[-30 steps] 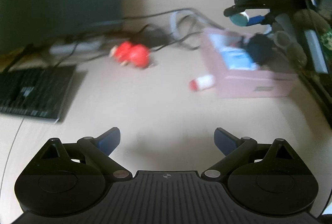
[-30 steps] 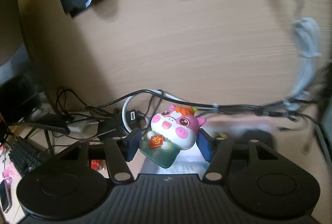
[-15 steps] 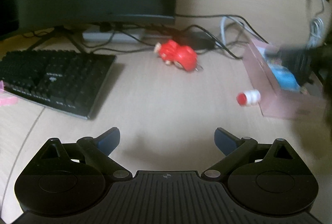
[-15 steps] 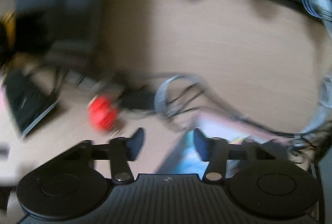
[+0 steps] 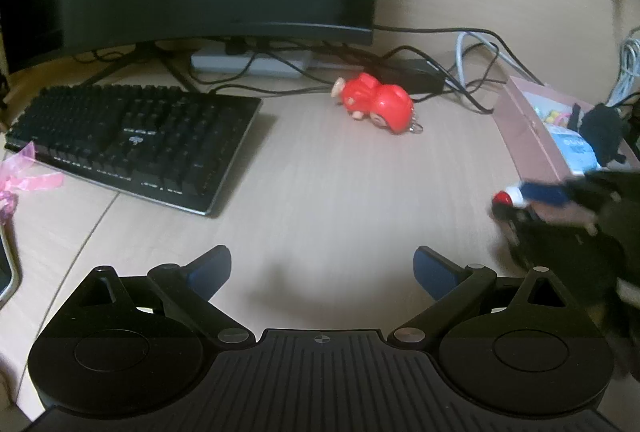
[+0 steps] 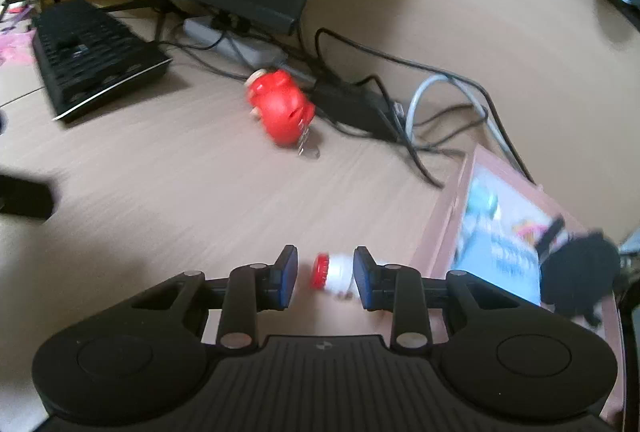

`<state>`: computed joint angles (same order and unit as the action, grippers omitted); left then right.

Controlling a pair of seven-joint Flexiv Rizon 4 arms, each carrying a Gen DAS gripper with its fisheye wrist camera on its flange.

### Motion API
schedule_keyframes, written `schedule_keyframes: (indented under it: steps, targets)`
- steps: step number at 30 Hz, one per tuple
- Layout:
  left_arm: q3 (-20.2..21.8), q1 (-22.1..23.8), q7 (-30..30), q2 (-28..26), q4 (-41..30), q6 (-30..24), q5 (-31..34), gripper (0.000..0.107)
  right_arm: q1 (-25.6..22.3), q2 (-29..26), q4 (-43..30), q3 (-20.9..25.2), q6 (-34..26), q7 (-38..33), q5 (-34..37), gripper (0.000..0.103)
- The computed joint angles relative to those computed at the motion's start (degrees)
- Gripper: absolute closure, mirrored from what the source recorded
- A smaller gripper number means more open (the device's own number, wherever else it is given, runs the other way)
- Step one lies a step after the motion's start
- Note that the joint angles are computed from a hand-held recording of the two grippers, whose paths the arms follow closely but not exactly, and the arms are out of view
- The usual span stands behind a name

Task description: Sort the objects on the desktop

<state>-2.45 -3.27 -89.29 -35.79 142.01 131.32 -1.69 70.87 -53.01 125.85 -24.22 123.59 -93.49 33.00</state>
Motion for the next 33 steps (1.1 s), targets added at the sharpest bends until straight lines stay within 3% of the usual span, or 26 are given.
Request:
schedule_keyframes:
  steps: [2,5,7,9,11,16,19,23,26,33]
  targets:
    - [-0.27,-0.36,-0.11,-0.1,0.32,0.35,0.31,0.006,-0.54,0.95,3.41,2.14,1.92,-0.11,0.44,0.073]
    - [-0.96,-0.94,-0.38,-0.35,0.76,0.58,1.0,0.006,2.62,-0.78,7.25,1.58,4.97,-0.52,6.04,0.073]
    - [-1.44,-1.28,-0.34,-0.6,0.84,0.6,1.72,0.006,0.35,0.03,10.01,4.65,9.62,0.35,7.52,0.07]
    - [-2.05,-1.65,-0.22,-1.01,0.78,0.71,2.68,0.006,-4.08,1.29,12.48,9.35,15.37,1.29,7.58,0.053]
    - [-2.56,-1.96,0.02,-1.57,0.42,0.99,3.66,0.006,-6.53,1.41,13.97,12.1,19.74,1.94,9.56,0.029]
    - [-3.59,-2.84,1.65,-4.02,-2.08,3.96,6.86,0.008,-14.77,3.45,15.78,19.51,23.8,5.44,11.17,0.001]
    - [-5.22,-1.6,5.0,-5.61,-5.83,3.02,11.34,0.032,-22.11,3.74,17.73,25.65,27.14,9.84,7.65,0.0]
    - [-6.94,-0.52,11.65,-9.09,-12.44,0.12,16.98,0.034,-24.37,2.12,17.71,27.52,27.72,12.56,8.24,0.0]
    - [-5.89,-2.94,16.89,-10.66,-16.6,-2.97,14.76,0.048,-26.05,1.46,17.81,28.64,27.48,15.66,8.53,0.0]
    - [-10.64,0.44,21.59,-12.47,-21.49,-9.64,15.28,0.05,-24.58,-0.41,17.49,27.83,25.89,19.3,11.56,0.0]
